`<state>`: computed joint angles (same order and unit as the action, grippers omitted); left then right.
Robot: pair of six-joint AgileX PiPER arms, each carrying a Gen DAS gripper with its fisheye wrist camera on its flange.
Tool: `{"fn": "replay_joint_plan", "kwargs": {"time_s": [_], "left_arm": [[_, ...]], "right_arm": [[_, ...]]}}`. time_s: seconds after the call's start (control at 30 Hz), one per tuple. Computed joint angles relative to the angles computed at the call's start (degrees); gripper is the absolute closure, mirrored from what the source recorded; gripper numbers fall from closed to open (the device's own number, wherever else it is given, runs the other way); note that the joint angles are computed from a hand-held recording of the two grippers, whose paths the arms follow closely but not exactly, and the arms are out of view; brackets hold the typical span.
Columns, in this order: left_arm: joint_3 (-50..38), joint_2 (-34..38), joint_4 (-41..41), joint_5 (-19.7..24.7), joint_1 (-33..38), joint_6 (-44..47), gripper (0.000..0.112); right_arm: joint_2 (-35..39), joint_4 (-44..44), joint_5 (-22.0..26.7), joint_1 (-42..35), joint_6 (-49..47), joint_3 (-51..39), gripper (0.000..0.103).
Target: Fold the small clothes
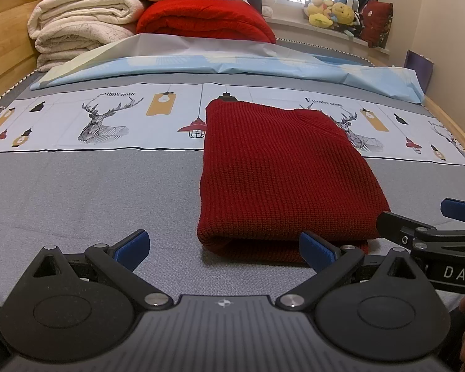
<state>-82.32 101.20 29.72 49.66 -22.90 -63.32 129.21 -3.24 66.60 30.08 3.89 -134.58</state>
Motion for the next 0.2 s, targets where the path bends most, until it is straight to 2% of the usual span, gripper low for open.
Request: {"fn": "replay_joint_plan", "kwargs": {"time_s": [0.2], "left_arm": [[0.26,-0.01,-0.08,-0.29,-0.07,-0.01,0.010]], "right_arm": [[-0.53,0.25,-0.71,-0.20,-0.12,1.24,0.001]]}}
